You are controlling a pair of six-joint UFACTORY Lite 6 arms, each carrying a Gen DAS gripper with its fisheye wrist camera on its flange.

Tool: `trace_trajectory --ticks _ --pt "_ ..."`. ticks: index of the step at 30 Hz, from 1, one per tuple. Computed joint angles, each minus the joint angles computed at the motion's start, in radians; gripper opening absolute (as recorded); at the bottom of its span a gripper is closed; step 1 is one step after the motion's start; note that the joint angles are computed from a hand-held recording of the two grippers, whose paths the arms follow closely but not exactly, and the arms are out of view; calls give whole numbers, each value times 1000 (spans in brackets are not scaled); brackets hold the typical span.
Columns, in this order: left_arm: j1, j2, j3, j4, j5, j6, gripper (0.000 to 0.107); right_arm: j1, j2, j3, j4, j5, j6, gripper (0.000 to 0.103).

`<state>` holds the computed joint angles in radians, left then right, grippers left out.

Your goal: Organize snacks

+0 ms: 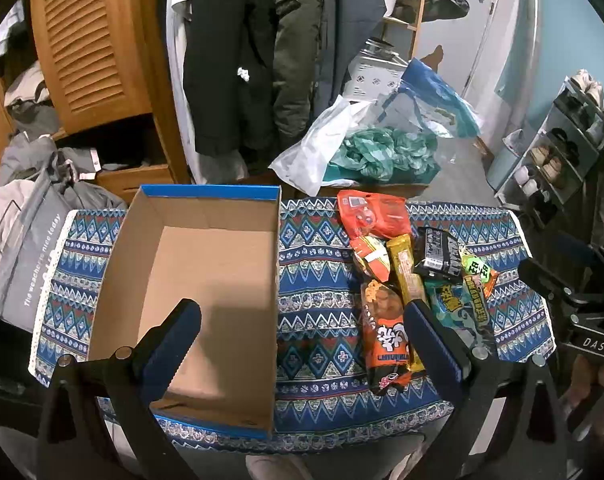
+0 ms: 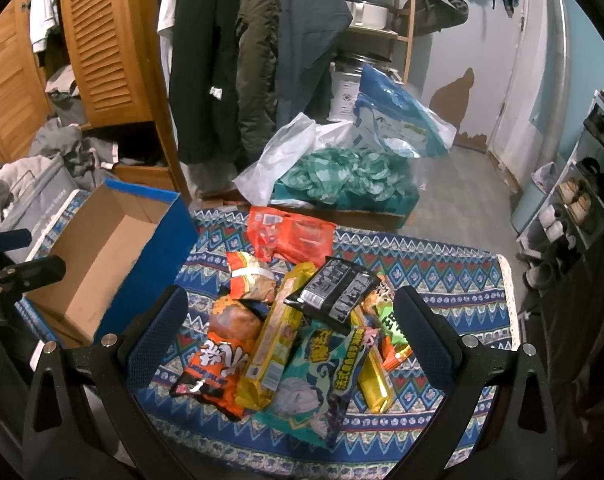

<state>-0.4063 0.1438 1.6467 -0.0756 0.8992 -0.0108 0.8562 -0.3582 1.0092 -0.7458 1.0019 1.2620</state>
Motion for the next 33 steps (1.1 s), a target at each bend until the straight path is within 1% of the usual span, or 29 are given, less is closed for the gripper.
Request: trace_trajectory --ticks 8,33 --pt "4 -11 -20 -20 -7 12 102 -12 3 10 18 -3 -9 101" --pt "9 11 18 -14 13 -5 102 -11 4 -1 24 3 -17 101"
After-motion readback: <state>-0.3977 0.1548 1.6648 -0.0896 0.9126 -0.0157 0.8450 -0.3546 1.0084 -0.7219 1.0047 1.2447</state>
